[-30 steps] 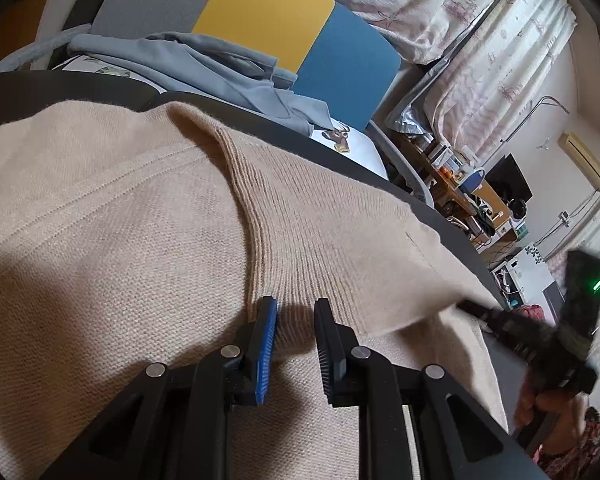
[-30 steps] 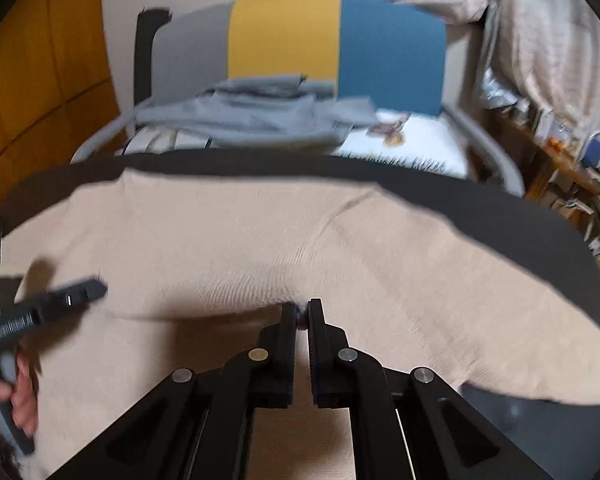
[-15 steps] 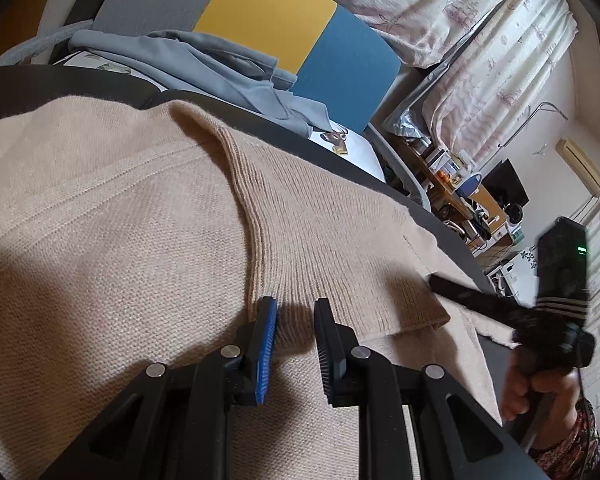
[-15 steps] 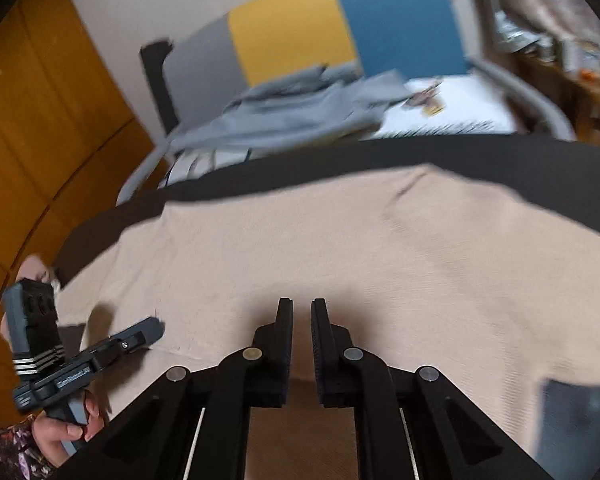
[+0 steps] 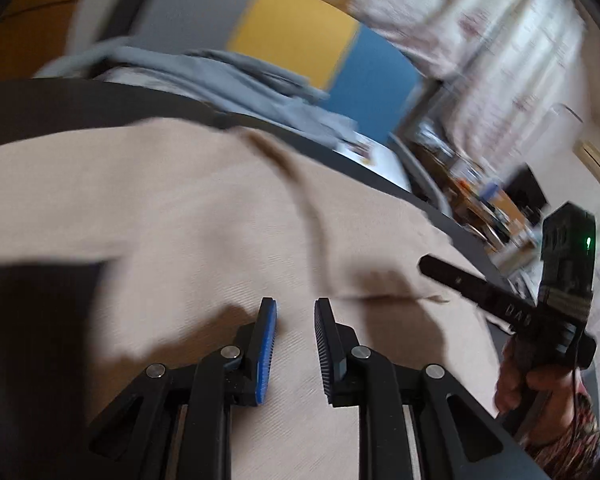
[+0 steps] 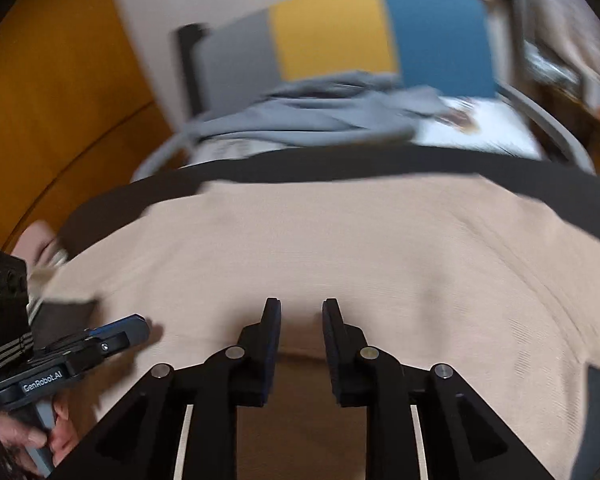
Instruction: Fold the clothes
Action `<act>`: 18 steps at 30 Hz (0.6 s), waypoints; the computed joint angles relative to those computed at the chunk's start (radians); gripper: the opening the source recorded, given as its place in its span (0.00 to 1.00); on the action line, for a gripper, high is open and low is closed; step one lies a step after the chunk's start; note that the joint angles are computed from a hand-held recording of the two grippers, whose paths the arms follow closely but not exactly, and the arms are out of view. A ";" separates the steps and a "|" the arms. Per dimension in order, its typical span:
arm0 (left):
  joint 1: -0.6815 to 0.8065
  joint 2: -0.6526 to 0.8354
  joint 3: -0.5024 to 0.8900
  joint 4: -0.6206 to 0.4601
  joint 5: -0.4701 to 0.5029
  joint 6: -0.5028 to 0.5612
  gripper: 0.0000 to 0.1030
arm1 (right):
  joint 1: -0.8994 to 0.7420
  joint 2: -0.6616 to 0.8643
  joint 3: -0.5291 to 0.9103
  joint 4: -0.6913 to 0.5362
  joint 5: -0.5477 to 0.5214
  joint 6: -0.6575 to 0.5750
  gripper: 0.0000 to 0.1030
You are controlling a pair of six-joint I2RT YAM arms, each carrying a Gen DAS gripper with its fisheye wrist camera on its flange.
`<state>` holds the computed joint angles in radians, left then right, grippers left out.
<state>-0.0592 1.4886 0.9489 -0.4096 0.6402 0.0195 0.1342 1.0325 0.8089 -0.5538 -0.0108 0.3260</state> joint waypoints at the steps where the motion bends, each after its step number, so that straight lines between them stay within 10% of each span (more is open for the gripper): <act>1: 0.066 -0.028 -0.024 -0.017 0.012 0.022 0.19 | 0.045 0.029 0.023 0.002 0.006 0.006 0.24; 13: 0.224 -0.179 -0.229 0.053 -0.044 0.332 0.14 | 0.400 0.695 0.560 -0.021 0.093 0.002 0.28; 18: 0.364 -0.069 -0.068 -0.142 0.127 0.400 0.15 | 0.425 0.789 0.591 0.011 0.200 0.088 0.29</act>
